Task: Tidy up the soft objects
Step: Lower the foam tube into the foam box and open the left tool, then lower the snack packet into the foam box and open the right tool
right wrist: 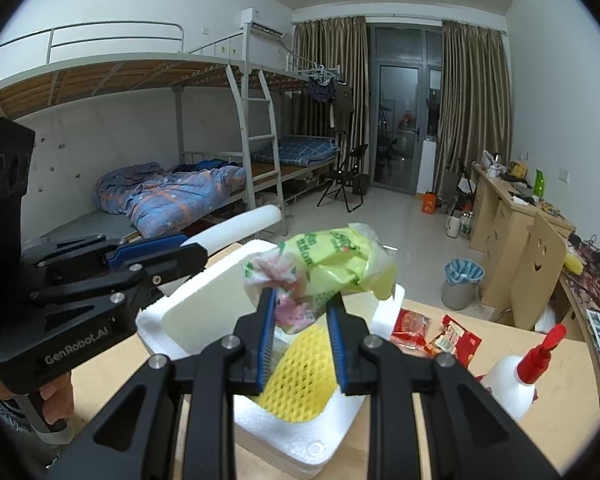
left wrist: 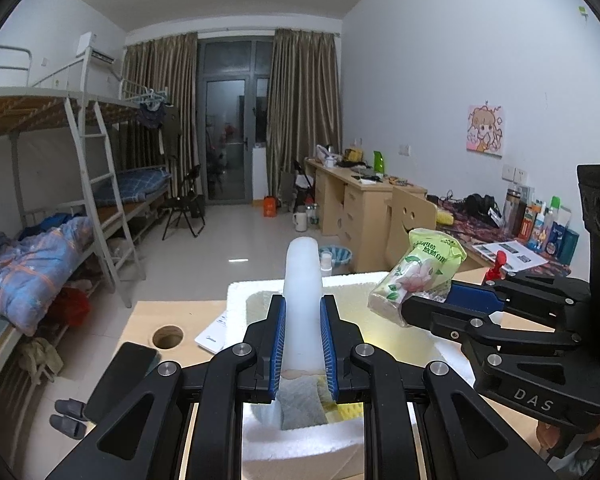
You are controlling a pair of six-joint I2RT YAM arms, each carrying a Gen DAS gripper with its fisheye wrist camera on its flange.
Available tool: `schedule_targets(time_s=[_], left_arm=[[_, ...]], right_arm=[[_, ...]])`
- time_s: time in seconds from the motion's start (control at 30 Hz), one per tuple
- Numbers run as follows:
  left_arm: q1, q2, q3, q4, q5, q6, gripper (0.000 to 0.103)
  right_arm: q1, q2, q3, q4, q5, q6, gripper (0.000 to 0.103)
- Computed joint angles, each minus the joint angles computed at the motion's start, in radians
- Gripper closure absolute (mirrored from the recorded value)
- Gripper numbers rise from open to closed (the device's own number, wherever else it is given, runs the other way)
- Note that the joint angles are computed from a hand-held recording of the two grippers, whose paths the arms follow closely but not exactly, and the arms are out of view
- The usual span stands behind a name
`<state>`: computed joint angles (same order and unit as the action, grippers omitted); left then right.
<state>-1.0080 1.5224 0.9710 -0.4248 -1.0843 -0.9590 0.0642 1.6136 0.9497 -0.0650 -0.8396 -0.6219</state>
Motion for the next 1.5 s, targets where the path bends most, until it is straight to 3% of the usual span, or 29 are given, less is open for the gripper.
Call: schedule_targets(time_s=[0.2, 0.43, 0.5, 0.57, 0.67, 0.87, 1.1, 1.5], left_arm=[[0.074, -0.022, -0.070, 0.144, 0.101, 0.112, 0.084], [0.091, -0.011, -0.079, 0.187, 0.100, 0.133, 0.079], [0.084, -0.001, -0.076, 0.176, 0.079, 0.124, 0.066], [0.083, 0.000, -0.084, 0.194, 0.081, 0.132, 0.035], [0.064, 0.005, -0.092, 0.209, 0.044, 0.126, 0.017], [0.040, -0.021, -0.134, 0.243, 0.014, 0.116, 0.006], [-0.004, -0.018, -0.112, 0.119, -0.076, 0.013, 0.000], [-0.043, -0.076, -0.161, 0.043, -0.116, -0.083, 0.000]], right_arm=[[0.020, 0.013, 0.020, -0.010, 0.022, 0.017, 0.074], [0.025, 0.014, 0.033, -0.011, 0.032, 0.031, 0.074], [0.026, 0.015, 0.032, -0.007, 0.033, 0.031, 0.074], [0.025, 0.018, 0.031, -0.001, 0.034, 0.031, 0.074], [0.026, 0.017, 0.027, 0.003, 0.037, 0.030, 0.074], [0.027, 0.017, 0.023, 0.008, 0.041, 0.031, 0.074], [0.032, 0.014, 0.022, 0.010, 0.042, 0.044, 0.074], [0.061, 0.027, 0.019, 0.012, 0.046, 0.037, 0.074]])
